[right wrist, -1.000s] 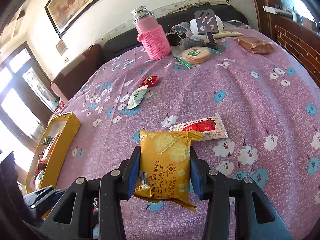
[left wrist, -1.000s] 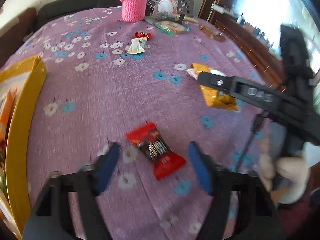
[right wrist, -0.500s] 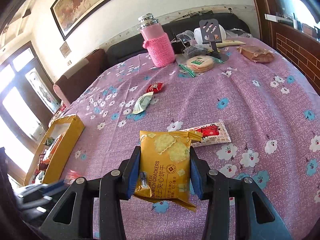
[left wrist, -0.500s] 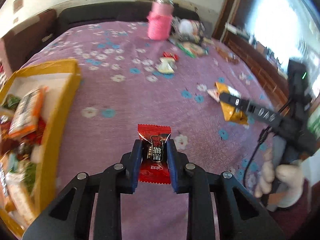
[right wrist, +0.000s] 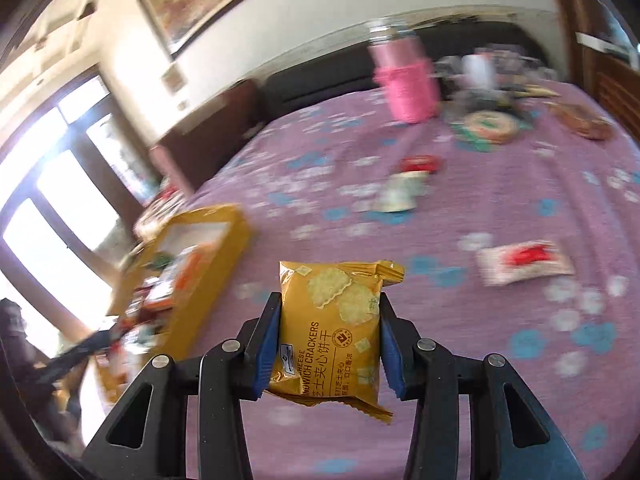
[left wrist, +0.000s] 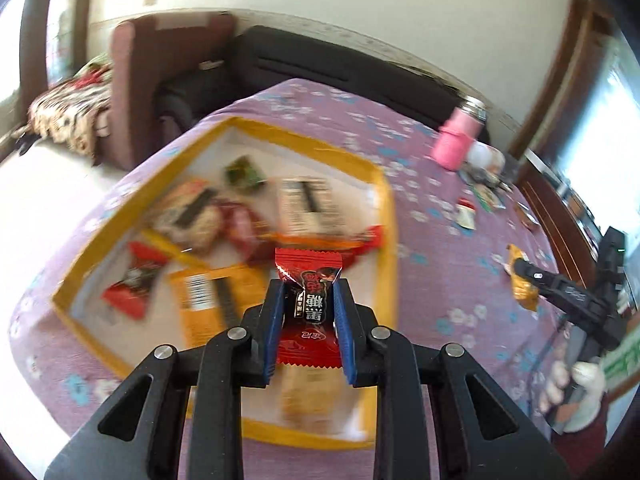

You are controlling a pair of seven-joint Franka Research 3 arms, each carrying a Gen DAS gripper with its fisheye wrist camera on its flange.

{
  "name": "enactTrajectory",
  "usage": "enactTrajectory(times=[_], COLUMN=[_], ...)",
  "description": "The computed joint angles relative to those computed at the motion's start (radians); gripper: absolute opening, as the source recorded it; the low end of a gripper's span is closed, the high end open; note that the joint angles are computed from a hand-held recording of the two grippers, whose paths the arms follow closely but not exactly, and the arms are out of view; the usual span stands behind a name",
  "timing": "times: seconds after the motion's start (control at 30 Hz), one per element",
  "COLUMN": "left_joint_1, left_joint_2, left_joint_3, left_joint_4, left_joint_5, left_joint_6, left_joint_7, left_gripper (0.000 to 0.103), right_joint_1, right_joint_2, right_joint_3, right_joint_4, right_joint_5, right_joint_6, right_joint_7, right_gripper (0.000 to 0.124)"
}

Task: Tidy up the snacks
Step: 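Carry both snacks over the tray and open both grippers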

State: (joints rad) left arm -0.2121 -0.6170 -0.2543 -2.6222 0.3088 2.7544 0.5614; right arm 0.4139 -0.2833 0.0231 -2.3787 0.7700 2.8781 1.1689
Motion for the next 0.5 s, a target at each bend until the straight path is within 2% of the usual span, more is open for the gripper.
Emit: enactTrajectory(times=[0.2,0.27,0.33,0.4,0.47,0.5], left_joint_1=[0.033,0.046,0.037,0.026,0.017,0.011], left_joint_2=[-0.048,-0.047,-0.047,-0.058,-0.078,-0.089], left_joint_3=[0.005,0.007,0.031,0.056,0.069,0.078], left_joint_4=[-0.053,-0.054,-0.064,-0.087,-0.108,-0.119], left_joint_5=[0.014,0.024,0.012,-0.007,-0.024,-0.034], left_joint_6=[-0.039,-0.06,-0.048,-0.016,0.004,0.019], left_joint_7=[-0.017,-0.015,-0.005,0.009,0.019,0.027], left_gripper=[0.022,0.022,0.023,0.027,0.042,0.044], right_joint_1=[0.042,0.046,0.044,0.042,0.044,0.049], right_joint_2=[0.079,0.122,0.174,0.24,0.311,0.336], right_joint_3=[0.07,0.101,0.133,0.152,0.153,0.148], right_joint_4=[0.134,0.183,0.235,0.304,0.379,0.406], right_joint_5=[-0.062,-0.119,-0.216,-0.327,-0.458,-0.494], right_joint_6=[-0.091,-0.103,-0.107,-0.129,-0.154,-0.164], right_joint_7=[0.036,0.074,0.141,0.23,0.349,0.388], right_gripper=[0.045,0.045,0.045,0.045,0.045,0.045])
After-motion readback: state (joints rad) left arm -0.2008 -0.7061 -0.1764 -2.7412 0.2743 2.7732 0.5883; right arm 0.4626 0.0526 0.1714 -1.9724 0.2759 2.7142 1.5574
